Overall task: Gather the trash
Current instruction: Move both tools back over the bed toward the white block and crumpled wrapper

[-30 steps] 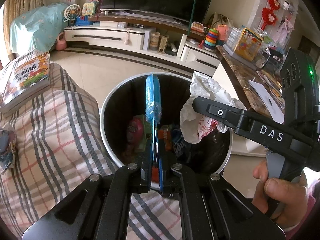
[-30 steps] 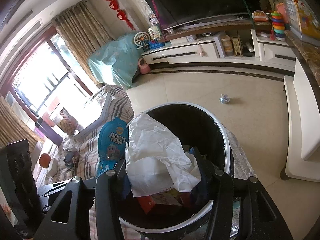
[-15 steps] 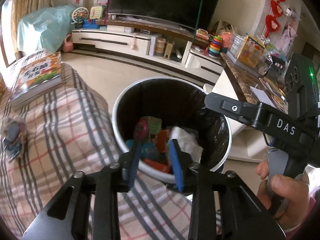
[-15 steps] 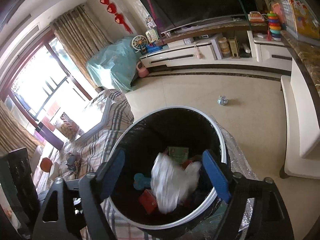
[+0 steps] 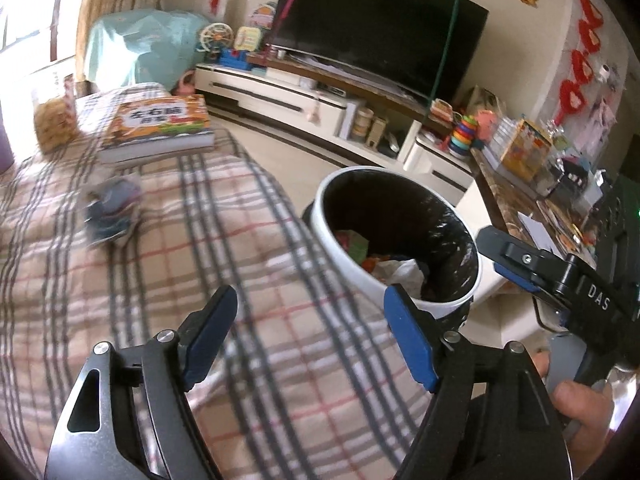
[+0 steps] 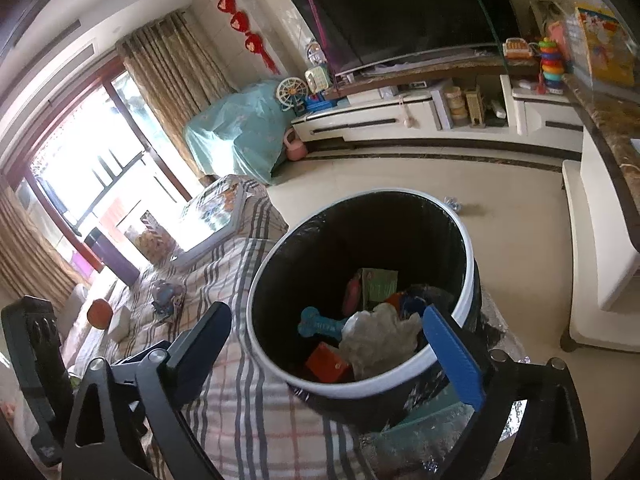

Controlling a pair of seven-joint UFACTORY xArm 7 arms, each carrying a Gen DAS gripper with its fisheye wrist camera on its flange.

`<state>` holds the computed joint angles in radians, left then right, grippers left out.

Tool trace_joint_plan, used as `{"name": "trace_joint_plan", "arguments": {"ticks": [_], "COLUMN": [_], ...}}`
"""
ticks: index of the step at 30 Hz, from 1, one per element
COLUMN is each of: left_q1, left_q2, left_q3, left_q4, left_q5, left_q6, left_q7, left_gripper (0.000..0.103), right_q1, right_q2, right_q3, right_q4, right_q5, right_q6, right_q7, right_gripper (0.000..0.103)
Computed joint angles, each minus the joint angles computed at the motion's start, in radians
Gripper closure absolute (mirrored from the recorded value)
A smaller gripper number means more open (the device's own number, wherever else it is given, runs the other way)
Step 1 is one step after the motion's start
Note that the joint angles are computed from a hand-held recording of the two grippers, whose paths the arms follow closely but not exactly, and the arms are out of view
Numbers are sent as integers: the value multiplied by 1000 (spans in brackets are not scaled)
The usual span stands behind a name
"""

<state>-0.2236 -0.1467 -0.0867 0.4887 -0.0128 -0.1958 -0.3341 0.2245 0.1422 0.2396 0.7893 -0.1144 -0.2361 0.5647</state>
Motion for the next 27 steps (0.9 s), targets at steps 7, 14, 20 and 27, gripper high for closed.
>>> {"name": "trace_joint_plan", "arguments": {"ticks": [7, 14, 20, 27], "left_q1": [105, 119, 158, 218], "left_q2": [-88, -141, -197, -249], "left_q3": [-96, -86, -92, -88], "left_q4": [-99, -176, -237, -297], "left_q5": [-59, -79, -84, -89], "left_q6": [-41, -57, -61, -55], "left_q7": [22, 15, 17, 25], "left_gripper": [21, 21, 21, 21], "right_q1": [325, 389, 443, 472], "right_q2": [-35, -36, -20, 14], "right_q3": [-207, -182, -171, -156], "right_q4": [-42, -50, -21, 13], "right_q5": [371, 590, 747, 753], "right_q6": [-40, -86, -81, -71], "right_q7": [-283, -459, -605, -630], "right_gripper": [3, 3, 3, 3]}}
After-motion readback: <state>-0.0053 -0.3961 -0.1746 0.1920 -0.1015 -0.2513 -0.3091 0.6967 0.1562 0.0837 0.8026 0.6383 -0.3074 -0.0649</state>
